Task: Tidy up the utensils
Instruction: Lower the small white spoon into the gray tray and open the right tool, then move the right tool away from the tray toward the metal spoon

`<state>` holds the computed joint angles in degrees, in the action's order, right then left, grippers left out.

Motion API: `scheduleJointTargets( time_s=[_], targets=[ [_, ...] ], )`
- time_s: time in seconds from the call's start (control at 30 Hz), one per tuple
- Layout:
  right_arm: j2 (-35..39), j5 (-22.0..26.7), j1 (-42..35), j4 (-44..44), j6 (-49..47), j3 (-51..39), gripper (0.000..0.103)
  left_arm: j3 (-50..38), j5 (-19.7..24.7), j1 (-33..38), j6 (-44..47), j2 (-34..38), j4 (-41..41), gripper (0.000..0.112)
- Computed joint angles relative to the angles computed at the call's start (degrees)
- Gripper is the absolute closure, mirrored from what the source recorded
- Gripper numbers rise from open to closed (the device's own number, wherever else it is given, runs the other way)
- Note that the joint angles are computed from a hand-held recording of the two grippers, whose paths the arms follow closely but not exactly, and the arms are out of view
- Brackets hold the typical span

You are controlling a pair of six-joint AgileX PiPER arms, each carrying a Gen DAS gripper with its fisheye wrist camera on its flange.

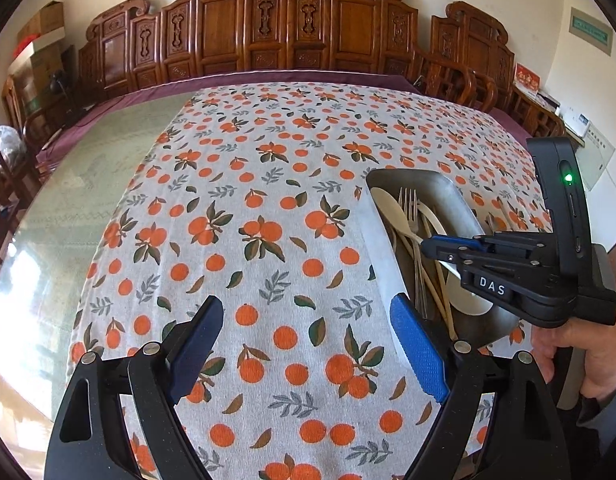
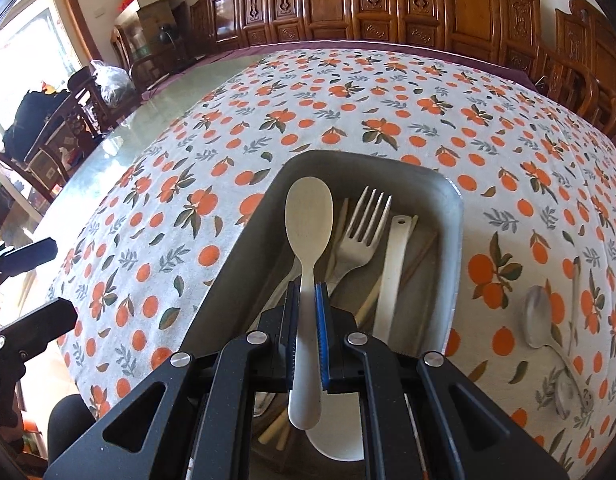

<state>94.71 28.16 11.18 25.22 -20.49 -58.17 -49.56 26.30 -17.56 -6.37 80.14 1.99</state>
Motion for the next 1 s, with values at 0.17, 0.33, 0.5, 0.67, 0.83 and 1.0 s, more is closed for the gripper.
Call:
scheduleJointTargets(
  time_s=[0.17, 0.33, 0.5, 0.67, 0.83, 1.0],
  targets=[
    [-0.32, 0.10, -0.22, 3.89, -3.01, 0.76, 0.092, 0.15, -0.17, -0.36, -0.28, -0.25, 0.10, 0.030],
    [-2.15, 0.42, -1.12, 7.35, -7.47, 1.99, 0.092, 0.11, -0.01, -1.04, -1.03, -0.74, 0.58, 0.030],
    [-5.74, 1.27, -3.43, 12.52, -14.22, 4.43, 0.092, -0.15, 0.39, -2.33, -2.60, -1.11, 1.68, 0.030],
    [-11.44, 2.62, -7.36, 16.75, -21.82, 7.83, 0.092, -0.41, 1.09, -4.25, -5.12, -2.38, 3.15, 0.030],
    [-16.46, 7.29, -16.06, 19.66, -31.69, 10.10, 0.092, -1.42, 2.19, -7.40, -9.95, -3.28, 6.40, 0.030],
    [-18.16, 12.22, -26.92, 19.97, -40.97, 9.35, 0.083, -3.67, 3.60, -11.73, -16.45, -2.36, 10.46, 0.030]
  ],
)
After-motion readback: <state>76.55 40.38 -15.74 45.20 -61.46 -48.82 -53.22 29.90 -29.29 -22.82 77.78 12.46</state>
